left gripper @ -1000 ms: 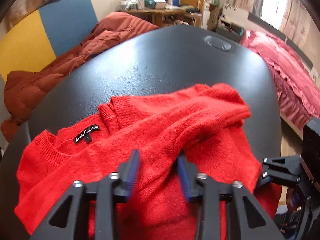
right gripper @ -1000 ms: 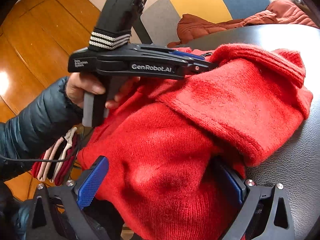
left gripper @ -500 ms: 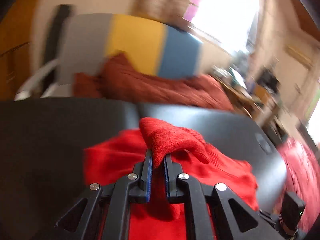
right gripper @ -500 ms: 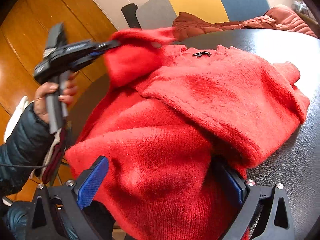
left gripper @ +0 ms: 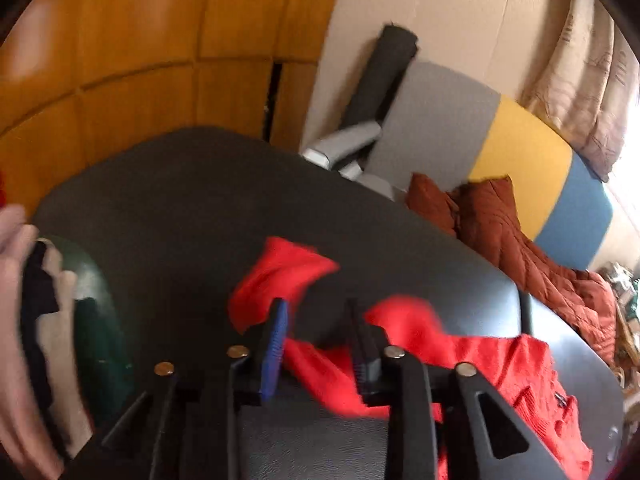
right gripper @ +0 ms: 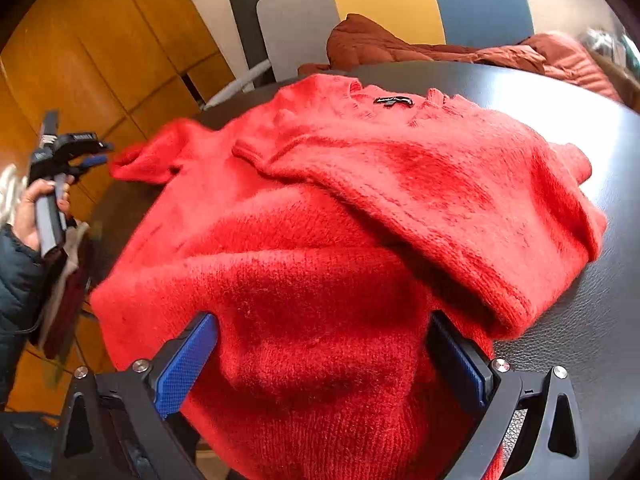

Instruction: Fold clothes

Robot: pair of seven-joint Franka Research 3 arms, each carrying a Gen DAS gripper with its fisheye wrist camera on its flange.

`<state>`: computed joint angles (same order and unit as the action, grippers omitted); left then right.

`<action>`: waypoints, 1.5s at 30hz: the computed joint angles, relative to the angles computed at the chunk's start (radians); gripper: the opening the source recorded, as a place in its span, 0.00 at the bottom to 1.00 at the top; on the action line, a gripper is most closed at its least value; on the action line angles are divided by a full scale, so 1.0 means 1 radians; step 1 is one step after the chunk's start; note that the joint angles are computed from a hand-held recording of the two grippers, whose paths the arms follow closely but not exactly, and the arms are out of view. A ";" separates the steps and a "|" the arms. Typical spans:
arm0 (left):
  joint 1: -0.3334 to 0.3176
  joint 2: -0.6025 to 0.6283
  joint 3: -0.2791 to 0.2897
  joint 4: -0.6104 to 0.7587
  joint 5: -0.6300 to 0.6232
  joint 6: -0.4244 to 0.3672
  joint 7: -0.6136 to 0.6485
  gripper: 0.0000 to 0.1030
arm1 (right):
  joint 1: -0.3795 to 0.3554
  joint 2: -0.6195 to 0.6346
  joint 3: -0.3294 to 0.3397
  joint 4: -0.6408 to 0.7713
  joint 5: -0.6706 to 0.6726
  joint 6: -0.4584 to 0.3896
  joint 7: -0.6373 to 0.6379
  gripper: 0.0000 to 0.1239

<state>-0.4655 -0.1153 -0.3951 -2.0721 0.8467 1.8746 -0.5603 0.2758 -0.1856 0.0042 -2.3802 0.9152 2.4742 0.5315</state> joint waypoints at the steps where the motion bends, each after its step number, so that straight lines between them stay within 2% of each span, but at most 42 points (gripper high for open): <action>1: -0.006 0.010 -0.010 0.009 0.023 -0.003 -0.020 0.30 | -0.003 0.009 0.003 0.015 -0.026 -0.011 0.023 0.83; 2: -0.012 0.023 -0.017 0.018 0.046 0.001 -0.031 0.33 | -0.008 0.011 0.000 0.031 -0.042 -0.040 0.046 0.83; 3: -0.016 0.043 -0.013 0.029 0.070 0.045 -0.001 0.37 | -0.013 0.012 -0.004 0.047 -0.052 -0.069 0.064 0.83; 5: -0.023 0.102 -0.002 0.063 0.112 0.143 0.072 0.37 | -0.013 -0.018 -0.017 0.058 -0.003 -0.096 0.018 0.83; 8: -0.030 0.187 0.028 0.101 0.128 0.311 0.175 0.37 | 0.007 -0.037 -0.009 0.086 0.052 -0.053 -0.061 0.83; 11: -0.052 0.297 0.059 0.182 0.119 0.394 0.242 0.37 | 0.035 0.009 0.024 0.152 0.047 0.014 -0.084 0.83; 13: -0.065 0.341 0.083 0.213 0.104 0.440 0.264 0.37 | 0.051 0.075 0.053 0.208 -0.007 0.049 -0.049 0.74; 15: -0.077 0.381 0.105 0.244 0.090 0.477 0.282 0.37 | 0.064 0.146 0.082 0.260 -0.120 0.077 0.020 0.67; 17: -0.095 0.406 0.123 0.261 0.078 0.471 0.297 0.37 | 0.078 0.223 0.103 0.320 -0.257 0.088 0.108 0.62; 19: -0.118 0.433 0.143 0.280 0.098 0.455 0.296 0.38 | 0.096 0.290 0.113 0.369 -0.388 0.108 0.192 0.61; 21: -0.132 0.447 0.156 0.282 0.106 0.446 0.292 0.44 | 0.112 0.330 0.118 0.386 -0.485 0.144 0.232 0.61; 23: -0.143 0.448 0.165 0.275 0.121 0.440 0.285 0.44 | 0.121 0.340 0.121 0.371 -0.552 0.202 0.242 0.54; 24: -0.148 0.450 0.166 0.277 0.122 0.433 0.285 0.44 | 0.124 0.339 0.122 0.359 -0.573 0.238 0.240 0.43; 25: -0.150 0.458 0.165 0.289 0.115 0.419 0.297 0.44 | 0.125 0.338 0.123 0.348 -0.591 0.269 0.241 0.26; 27: -0.163 0.467 0.165 0.305 0.112 0.385 0.313 0.46 | 0.106 0.330 0.123 0.354 -0.568 0.265 0.246 0.10; 31: -0.170 0.460 0.166 0.301 0.113 0.373 0.314 0.48 | 0.046 0.276 0.104 0.341 -0.465 0.310 0.221 0.09; 34: -0.170 0.463 0.167 0.301 0.114 0.373 0.313 0.48 | -0.006 0.239 0.058 0.345 -0.445 0.351 0.269 0.09; 37: -0.174 0.470 0.166 0.315 0.108 0.352 0.327 0.48 | -0.069 0.227 -0.007 0.363 -0.558 0.384 0.430 0.09; 39: -0.179 0.475 0.165 0.324 0.103 0.337 0.335 0.48 | -0.118 0.223 -0.051 0.368 -0.685 0.401 0.586 0.09; 43: -0.187 0.480 0.163 0.335 0.090 0.309 0.343 0.49 | -0.197 0.232 -0.133 0.391 -0.950 0.377 0.908 0.10; 45: -0.191 0.482 0.162 0.340 0.084 0.295 0.346 0.50 | -0.254 0.245 -0.128 0.408 -0.921 0.329 0.943 0.15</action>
<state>-0.6564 0.3666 -0.2329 -1.7320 0.9309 2.1698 -0.2148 0.0219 0.0591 -0.1237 -1.9720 -0.0060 2.8027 1.4744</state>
